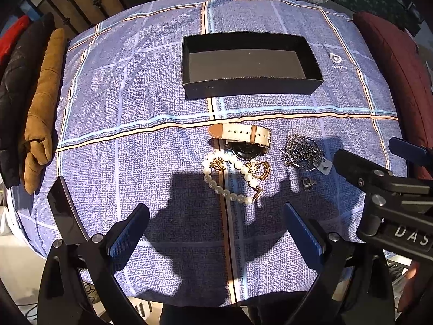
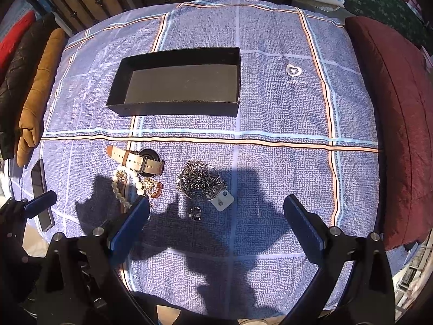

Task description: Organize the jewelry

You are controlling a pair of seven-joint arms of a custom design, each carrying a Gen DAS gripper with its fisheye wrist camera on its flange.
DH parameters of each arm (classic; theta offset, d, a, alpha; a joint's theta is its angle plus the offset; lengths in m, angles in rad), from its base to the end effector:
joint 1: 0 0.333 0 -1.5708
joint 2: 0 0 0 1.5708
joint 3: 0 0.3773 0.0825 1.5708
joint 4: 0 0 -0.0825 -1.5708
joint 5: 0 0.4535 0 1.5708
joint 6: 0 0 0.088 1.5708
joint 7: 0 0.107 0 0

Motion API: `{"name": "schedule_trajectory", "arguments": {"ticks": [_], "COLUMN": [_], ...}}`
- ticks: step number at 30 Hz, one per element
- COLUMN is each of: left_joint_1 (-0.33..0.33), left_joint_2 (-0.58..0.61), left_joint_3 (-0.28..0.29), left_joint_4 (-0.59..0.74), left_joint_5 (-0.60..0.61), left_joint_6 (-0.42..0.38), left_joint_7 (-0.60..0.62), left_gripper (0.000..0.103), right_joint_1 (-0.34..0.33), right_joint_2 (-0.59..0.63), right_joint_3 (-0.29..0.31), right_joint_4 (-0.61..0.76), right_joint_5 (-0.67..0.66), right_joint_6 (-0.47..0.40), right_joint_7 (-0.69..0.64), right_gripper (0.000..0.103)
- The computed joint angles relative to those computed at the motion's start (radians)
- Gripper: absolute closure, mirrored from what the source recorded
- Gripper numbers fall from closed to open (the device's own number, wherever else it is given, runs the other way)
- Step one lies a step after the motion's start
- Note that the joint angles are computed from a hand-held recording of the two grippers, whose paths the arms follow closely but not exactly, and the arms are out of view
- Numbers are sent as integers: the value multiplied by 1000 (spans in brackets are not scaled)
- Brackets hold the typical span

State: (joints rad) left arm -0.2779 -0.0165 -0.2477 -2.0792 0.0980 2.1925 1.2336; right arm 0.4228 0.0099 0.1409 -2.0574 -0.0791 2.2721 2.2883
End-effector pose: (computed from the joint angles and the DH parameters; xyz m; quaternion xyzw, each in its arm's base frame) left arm 0.5345 -0.3066 0.4753 -0.6153 0.7845 -0.0454 0.0632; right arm 0.5356 0.3360 0.4792 -0.6637 0.7403 -0.0464 0.0965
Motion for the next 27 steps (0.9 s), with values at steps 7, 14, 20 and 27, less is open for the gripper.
{"name": "schedule_trajectory", "arguments": {"ticks": [7,14,20,27], "left_joint_1": [0,-1,-1,2], "left_joint_2": [5,8,11,13], "left_joint_3": [0,0,1,3], "left_joint_4": [5,11,15,15], "left_joint_5": [3,2,2,0], "left_joint_6": [-5,-7,-12,-17], "left_joint_7": [4,7,7,4], "left_gripper": [7,7,7,7], "right_joint_1": [1,0,1,0], "right_joint_2": [1,3,5,5], "right_joint_3": [0,-1,0,-1], "right_joint_4": [1,5,9,6], "right_joint_5": [1,2,3,12], "right_joint_6": [-2,-3,-4,-2], "right_joint_7": [1,0,-5,-11], "right_gripper": [5,5,6,5]}}
